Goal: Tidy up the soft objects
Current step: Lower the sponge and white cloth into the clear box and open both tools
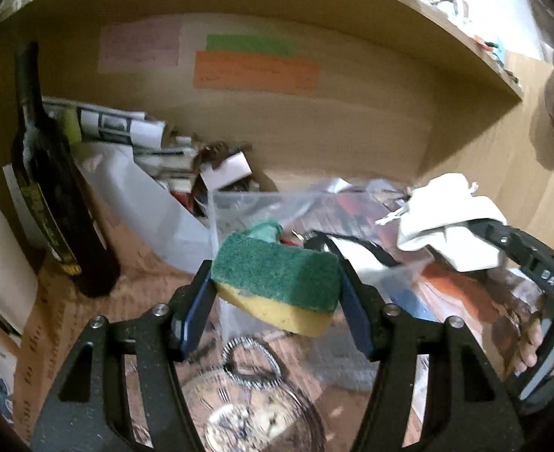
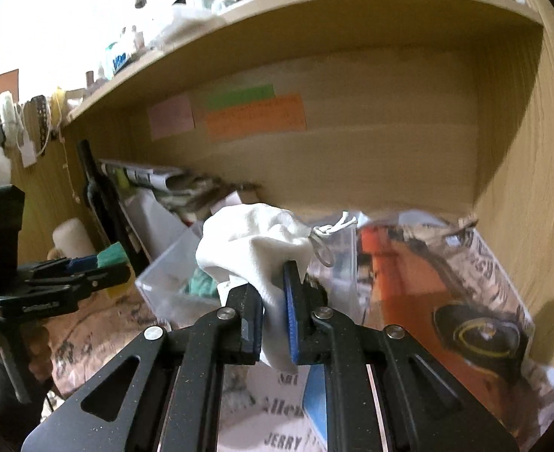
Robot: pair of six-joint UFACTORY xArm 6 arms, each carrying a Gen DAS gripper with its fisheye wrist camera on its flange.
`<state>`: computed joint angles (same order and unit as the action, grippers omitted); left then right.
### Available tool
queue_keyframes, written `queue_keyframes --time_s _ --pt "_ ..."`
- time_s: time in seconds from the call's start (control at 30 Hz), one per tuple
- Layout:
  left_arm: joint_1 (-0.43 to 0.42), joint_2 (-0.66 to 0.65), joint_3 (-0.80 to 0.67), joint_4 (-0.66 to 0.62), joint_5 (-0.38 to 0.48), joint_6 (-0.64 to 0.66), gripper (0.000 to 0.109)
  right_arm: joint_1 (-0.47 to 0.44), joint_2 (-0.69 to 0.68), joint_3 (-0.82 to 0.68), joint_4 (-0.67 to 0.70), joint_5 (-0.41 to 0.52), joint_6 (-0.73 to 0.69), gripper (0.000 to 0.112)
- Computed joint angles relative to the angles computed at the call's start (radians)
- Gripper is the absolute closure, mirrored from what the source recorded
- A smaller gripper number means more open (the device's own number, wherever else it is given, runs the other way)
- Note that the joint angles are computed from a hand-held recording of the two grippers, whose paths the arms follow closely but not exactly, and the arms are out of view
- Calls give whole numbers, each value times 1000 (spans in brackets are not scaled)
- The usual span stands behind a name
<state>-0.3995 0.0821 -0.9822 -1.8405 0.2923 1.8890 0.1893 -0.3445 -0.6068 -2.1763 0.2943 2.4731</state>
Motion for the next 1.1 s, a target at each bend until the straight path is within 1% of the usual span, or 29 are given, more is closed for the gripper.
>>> queue_keyframes --time_s 0.2,0.27,0.37,0.47,0.63,0.73,0.8,0.9,1.0,1.1 --pt "-27 80 -107 -7 -76 4 46 -11 50 -71 -47 5 15 103" --pt "-36 115 -145 28 -91 -30 46 -18 77 -100 -47 0 4 103" --pt "-52 163 -194 107 -115 -112 46 -32 131 -150 -45 -17 -6 103" --pt "-60 217 -240 235 -115 -246 46 -50 195 -203 -52 -48 -3 103" --pt "-78 281 -286 384 -133 -388 46 -77 300 -281 -53 -111 -11 103" --pt "-88 321 -307 484 -142 -467 46 -92 355 -318 -26 -146 -47 103" --pt "-95 349 -319 572 -149 -539 46 -103 391 -341 2 -174 -76 103" --pt "-100 379 -333 649 -151 -606 46 -120 429 -361 37 -200 -110 103" --pt "-102 399 -342 711 -149 -661 46 -133 451 -362 130 -199 -202 103" --pt "-102 422 -358 780 -147 -720 45 -141 466 -364 188 -205 -260 103"
